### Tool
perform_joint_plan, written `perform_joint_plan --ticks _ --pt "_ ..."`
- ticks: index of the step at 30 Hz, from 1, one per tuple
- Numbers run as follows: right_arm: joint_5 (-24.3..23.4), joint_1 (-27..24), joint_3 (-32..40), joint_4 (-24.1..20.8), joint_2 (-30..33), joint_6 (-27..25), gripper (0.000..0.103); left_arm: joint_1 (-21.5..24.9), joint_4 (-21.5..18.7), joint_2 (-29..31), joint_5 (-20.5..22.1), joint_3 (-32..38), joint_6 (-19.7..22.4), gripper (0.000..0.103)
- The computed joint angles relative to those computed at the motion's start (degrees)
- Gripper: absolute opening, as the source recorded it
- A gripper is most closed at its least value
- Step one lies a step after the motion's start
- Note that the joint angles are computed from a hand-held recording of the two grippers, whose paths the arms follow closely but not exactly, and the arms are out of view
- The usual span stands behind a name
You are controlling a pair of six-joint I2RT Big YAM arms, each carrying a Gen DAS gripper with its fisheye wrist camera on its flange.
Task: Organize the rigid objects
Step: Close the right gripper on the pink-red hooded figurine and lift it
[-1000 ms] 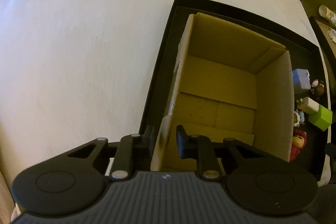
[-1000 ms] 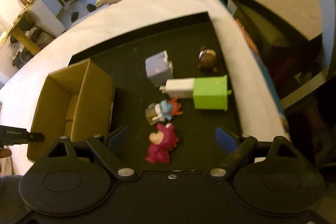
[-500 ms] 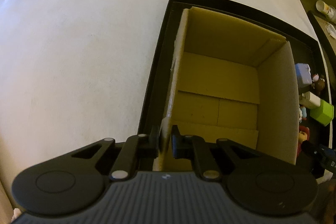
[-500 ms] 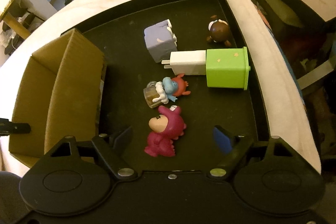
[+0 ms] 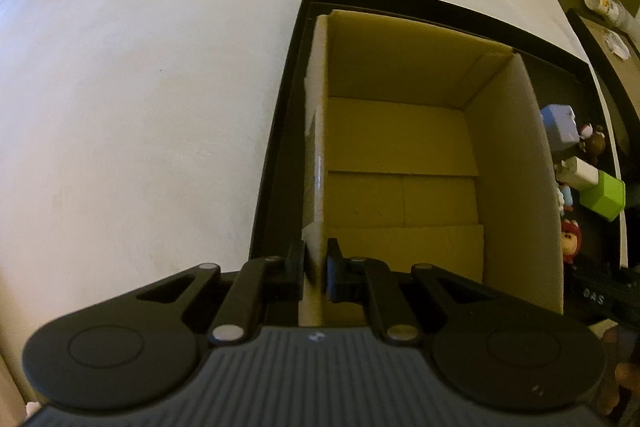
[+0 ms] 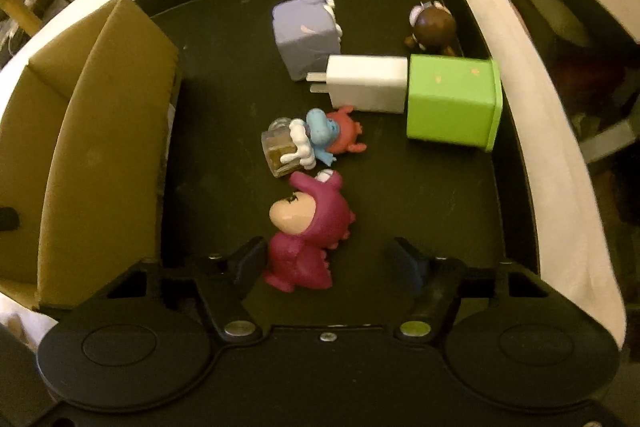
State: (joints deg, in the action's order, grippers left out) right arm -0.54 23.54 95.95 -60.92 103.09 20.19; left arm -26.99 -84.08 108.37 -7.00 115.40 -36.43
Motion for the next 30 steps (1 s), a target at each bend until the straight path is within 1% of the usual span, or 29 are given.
perform_joint_plan --ticks 1,2,3,5,11,15,17,20,26,30 --pt "0.98 0.26 -0.01 0.05 -0.04 -0.69 0.048 -0.20 0.00 -0.46 -0.02 -0.47 -0.36 0.009" --pt "1.30 0.31 0.14 -0.11 -0.07 -1.36 0.034 -0.25 -0.09 -0.58 0.04 -0.56 -0.74 0.009" --pt "0.55 0.13 0.26 -0.26 -0.09 -1.38 0.031 -0.19 0.09 -0.92 0.22 -0.99 -0.99 0.010" --pt "-1.81 -0.47 0.24 -0.29 -0.27 -1.00 0.030 -0.12 0.29 -0.95 0.36 -0.86 -0.82 0.010" --pt "-1.86 -0.29 -0.53 0.29 -1.69 -2.19 0.030 -0.44 1.31 -1.76 0.08 -1.81 -0.94 0.011" --pt "-2.24 -0.36 -0.80 0.43 -2.71 -2.45 0.030 -0.39 2.12 -2.10 0.38 -2.29 0.19 0.011" --pt "-2.16 -0.56 -0.43 0.61 -2.74 -2.86 0.030 -0.17 2.47 -1.98 0.90 -2.37 0.27 0.011" --pt "-2.33 -0.59 0.01 0.91 -3.22 -3.15 0.030 -0.12 2.13 -0.72 0.39 -1.34 0.82 0.011" --pt "-1.99 0.19 2.42 -0.09 -4.20 -3.09 0.030 0.38 2.94 -0.63 1.64 -1.75 -0.62 0.011" --pt "-1.99 0.38 4.38 -0.61 -3.60 -3.92 0.030 0.30 3.15 -1.03 1.87 -2.22 -2.04 0.011"
